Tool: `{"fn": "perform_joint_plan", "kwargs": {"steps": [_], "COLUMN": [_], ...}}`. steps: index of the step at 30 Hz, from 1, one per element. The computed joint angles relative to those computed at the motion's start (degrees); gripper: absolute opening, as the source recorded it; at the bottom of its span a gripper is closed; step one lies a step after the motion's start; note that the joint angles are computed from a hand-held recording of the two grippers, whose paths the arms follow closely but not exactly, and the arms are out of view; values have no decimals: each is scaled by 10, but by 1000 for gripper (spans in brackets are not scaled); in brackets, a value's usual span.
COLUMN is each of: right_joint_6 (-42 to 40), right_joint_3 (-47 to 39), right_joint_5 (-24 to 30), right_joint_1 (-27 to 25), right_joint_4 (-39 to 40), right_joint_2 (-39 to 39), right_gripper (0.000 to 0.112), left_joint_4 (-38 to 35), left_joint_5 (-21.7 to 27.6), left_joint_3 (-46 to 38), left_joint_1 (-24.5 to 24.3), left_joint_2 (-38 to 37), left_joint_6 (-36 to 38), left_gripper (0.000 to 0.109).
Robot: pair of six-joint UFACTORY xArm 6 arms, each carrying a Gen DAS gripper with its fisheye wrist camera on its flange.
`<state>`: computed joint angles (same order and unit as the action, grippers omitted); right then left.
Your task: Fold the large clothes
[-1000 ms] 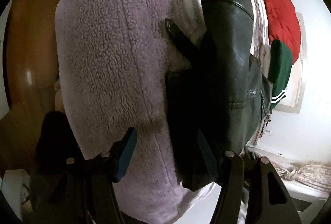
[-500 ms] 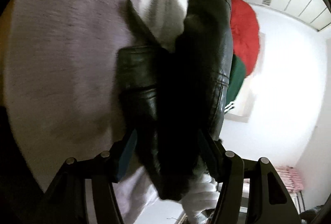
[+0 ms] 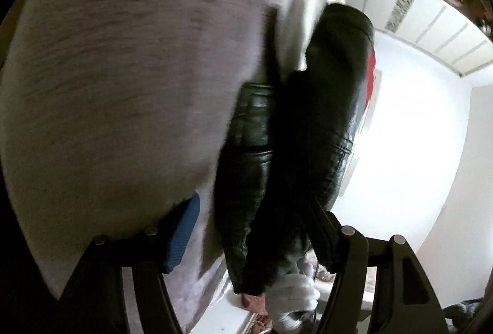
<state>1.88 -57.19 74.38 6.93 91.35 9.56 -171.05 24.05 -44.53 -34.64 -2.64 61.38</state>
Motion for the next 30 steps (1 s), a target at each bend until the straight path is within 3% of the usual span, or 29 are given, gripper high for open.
{"fn": "perform_joint_plan", "kwargs": {"steps": [2,5,11,17,20,24,27,30], "right_joint_6": [-2,-11,-39,-98,-118,-105,-74,-33], "right_joint_3": [-31,-15,58,75,26,-111,-153,-151], "right_joint_5": [-16,-42,-54,-38,-15,-10,-74,-106], "right_joint_1": [8,26,37,35,43,80,105,119], "right_joint_4": [-94,-160,-58,6,-32,-73,5,92], "right_joint_2": [-16,-66,-96,-107,-74,44,72,66], "right_gripper": [87,90,94,96,96,100,94,69], "left_joint_4": [-41,-7,87,164,217,256,262,253], "left_joint_5": [9,-12,-32,-32,-26,-22,-26,-32], "left_joint_3": [-3,-37,-91,-75,-77,-109,-120,-136], "left_joint_1": [-4,-3,0,17,25,40,41,36], "left_joint_2": [7,28,63,44,49,80,85,93], "left_joint_6": [19,-2,-73,-147,-183,-213,-214,-206], "left_gripper": [64,64,64,64,64,64,64,64]}}
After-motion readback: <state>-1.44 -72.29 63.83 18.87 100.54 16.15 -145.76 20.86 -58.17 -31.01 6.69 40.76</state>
